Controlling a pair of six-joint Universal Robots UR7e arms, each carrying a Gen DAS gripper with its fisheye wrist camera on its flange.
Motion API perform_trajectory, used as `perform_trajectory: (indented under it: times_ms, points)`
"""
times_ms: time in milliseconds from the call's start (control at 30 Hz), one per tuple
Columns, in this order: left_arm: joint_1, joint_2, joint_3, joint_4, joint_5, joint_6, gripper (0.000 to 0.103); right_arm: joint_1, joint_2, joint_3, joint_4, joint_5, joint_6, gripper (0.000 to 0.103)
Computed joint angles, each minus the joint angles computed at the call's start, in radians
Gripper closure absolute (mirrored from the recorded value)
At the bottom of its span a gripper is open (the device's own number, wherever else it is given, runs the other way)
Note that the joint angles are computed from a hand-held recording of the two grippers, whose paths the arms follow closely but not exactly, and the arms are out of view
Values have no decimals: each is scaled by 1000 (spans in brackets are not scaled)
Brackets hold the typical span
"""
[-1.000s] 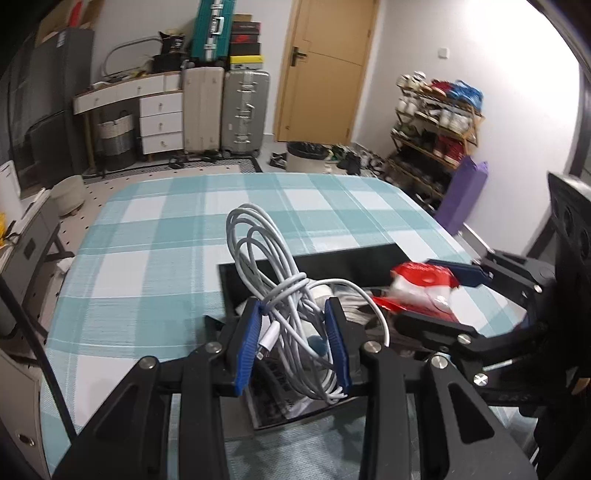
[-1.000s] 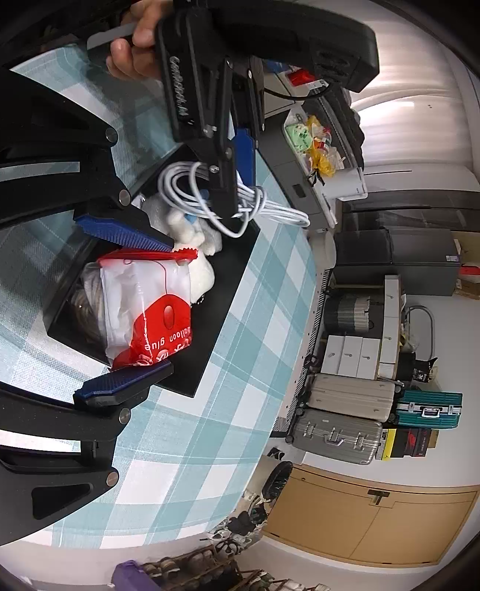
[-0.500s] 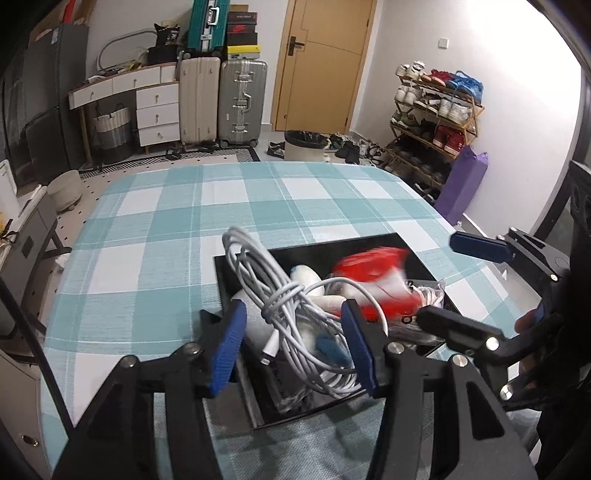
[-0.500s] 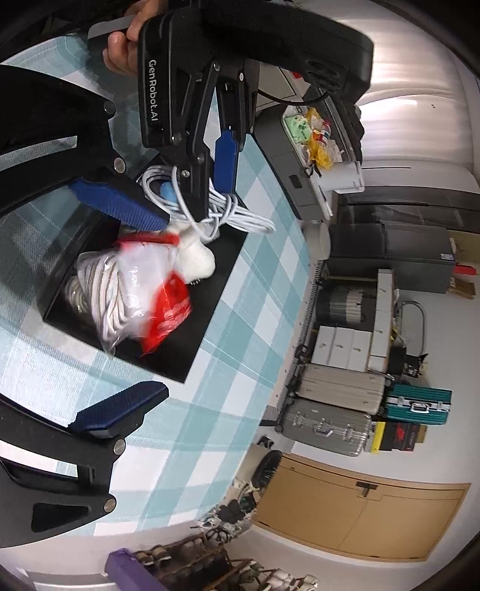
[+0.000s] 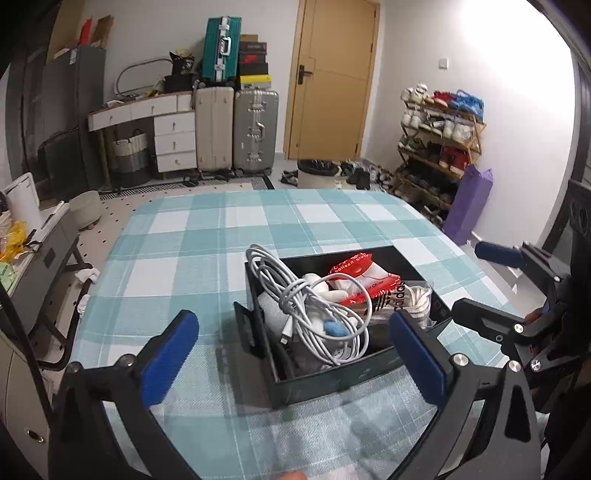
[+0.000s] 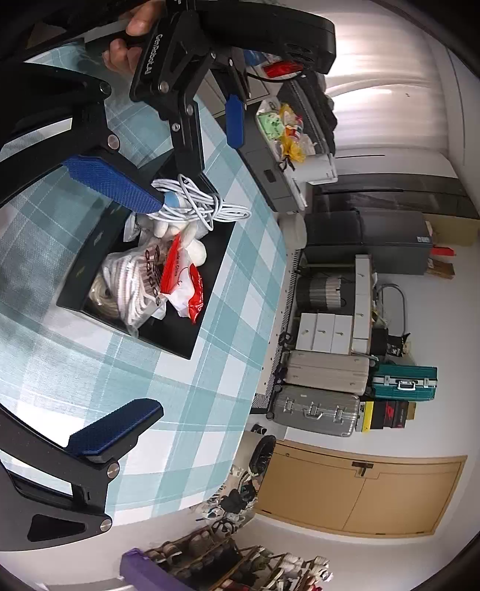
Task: Organize soft objects
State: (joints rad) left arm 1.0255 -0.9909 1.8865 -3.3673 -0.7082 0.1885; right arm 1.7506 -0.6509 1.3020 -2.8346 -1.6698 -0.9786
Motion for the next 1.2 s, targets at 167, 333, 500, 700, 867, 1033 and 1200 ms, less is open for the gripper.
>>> perform_trajectory:
  times_ms: [167, 333, 500, 700, 867, 1033, 1200]
  points:
    - [-18, 6, 55, -162, 8, 63, 0, -19, -46, 84, -64, 67, 13, 1]
    - [-27, 28, 82, -268, 29, 108, 0, -38, -72, 140, -107, 124, 20, 1]
    - [-28, 51, 89, -323, 55, 114, 0, -53, -86, 182, -136, 170, 16, 1]
    - [-27, 72, 97, -396, 36, 148, 0, -64, -91, 225, -192, 207, -21, 1]
    - [-23, 99, 91, -426, 41, 185, 0, -69, -83, 230, -204, 213, -22, 1]
    - [-15, 116, 84, -455, 35, 188, 0, -77, -78, 232, -230, 233, -18, 1]
    - [-14, 136, 74, -493, 40, 214, 0, -84, -74, 236, -250, 242, -14, 1]
